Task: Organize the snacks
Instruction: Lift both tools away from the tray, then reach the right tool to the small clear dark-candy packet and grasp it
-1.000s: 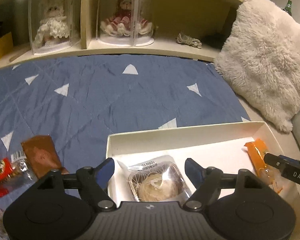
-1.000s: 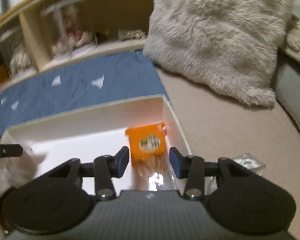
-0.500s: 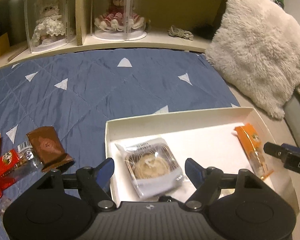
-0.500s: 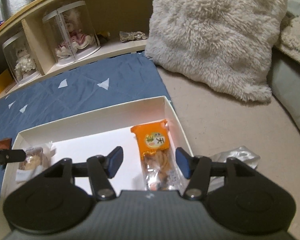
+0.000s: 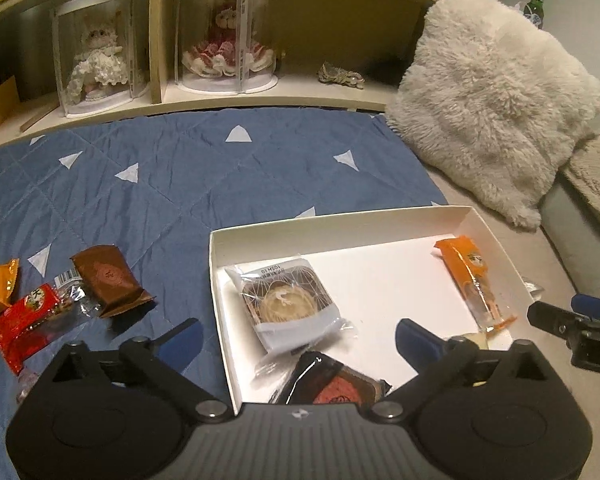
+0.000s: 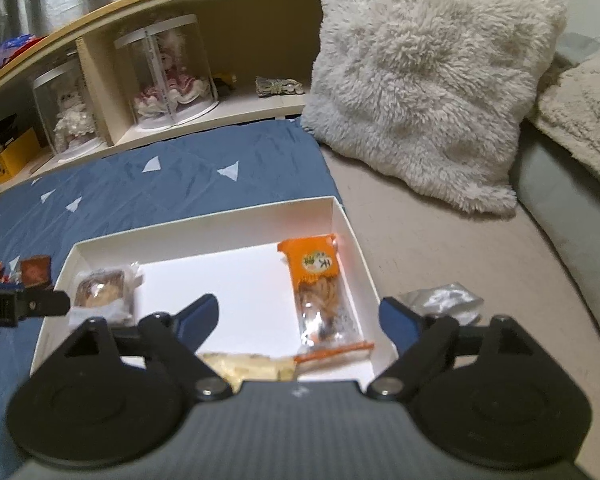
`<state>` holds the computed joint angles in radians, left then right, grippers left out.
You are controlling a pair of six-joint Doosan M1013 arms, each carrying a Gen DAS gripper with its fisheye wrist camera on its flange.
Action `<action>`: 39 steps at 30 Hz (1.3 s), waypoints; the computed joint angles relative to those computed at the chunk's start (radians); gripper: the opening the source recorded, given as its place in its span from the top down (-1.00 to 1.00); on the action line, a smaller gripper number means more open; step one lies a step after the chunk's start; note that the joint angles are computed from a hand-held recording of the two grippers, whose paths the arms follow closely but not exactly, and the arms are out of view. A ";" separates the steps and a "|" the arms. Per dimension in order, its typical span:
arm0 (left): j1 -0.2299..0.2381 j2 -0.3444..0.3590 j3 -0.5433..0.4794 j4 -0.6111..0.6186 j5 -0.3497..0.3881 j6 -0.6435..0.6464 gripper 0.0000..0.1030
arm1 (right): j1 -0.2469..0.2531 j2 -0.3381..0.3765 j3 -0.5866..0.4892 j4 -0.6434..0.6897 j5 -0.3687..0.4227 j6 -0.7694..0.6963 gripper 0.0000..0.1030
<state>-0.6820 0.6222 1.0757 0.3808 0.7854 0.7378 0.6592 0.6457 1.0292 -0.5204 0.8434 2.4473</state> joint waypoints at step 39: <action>0.027 -0.280 0.404 0.252 -0.089 -0.271 -1.00 | 0.126 0.049 -0.116 0.034 0.008 -0.067 -0.99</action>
